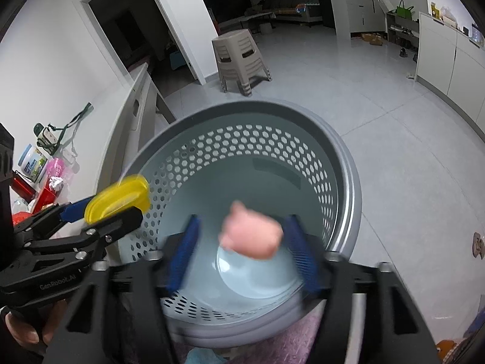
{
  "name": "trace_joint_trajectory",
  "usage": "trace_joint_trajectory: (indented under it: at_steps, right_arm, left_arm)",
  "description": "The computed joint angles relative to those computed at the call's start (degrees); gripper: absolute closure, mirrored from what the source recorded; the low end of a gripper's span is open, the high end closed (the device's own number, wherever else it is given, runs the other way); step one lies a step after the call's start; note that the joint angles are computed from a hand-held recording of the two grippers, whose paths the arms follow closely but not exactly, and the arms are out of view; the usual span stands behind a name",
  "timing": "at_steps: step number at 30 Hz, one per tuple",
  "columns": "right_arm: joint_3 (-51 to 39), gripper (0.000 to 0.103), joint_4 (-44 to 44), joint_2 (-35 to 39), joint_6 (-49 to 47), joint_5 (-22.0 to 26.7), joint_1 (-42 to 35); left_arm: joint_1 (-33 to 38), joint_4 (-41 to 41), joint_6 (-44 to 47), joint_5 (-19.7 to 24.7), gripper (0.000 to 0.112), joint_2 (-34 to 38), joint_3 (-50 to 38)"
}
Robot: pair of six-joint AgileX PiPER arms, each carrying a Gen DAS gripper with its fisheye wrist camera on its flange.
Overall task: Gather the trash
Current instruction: 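Carry the yellow lid and pink pig over the grey basket and release both, then move both open tools back over the table toward the red bag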
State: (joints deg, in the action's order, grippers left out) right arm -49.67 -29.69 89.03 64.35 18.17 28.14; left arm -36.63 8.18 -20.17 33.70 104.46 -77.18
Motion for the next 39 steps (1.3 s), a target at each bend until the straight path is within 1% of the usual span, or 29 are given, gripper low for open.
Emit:
trace_joint_trajectory:
  at_steps: [1, 11, 17, 26, 32, 39]
  right_arm:
    - [0.0, 0.037, -0.8, -0.3, 0.7, 0.3, 0.2]
    - [1.5, 0.037, -3.1, -1.5, 4.0, 0.0, 0.2]
    - [2.0, 0.037, -4.3, -2.3, 5.6, 0.5, 0.9]
    - [1.2, 0.037, -6.6, -4.2, 8.5, 3.6, 3.4]
    - [0.9, 0.037, -9.6, -5.5, 13.0, 5.1, 7.0]
    - [-2.7, 0.037, -12.8, -3.9, 17.3, 7.2, 13.2]
  left_arm:
    - [0.1, 0.1, -0.1, -0.1, 0.034, -0.1, 0.3]
    - [0.3, 0.0, -0.9, 0.4, 0.034, -1.5, 1.1]
    - [1.0, -0.2, -0.6, -0.6, 0.034, -2.5, 2.6]
    - [1.4, 0.8, -1.7, -1.8, 0.034, -5.8, 5.5]
    - [2.4, 2.2, -3.2, -2.5, 0.034, -10.0, 9.0]
    - [5.1, 4.9, -5.6, -3.6, 0.034, -18.2, 15.9]
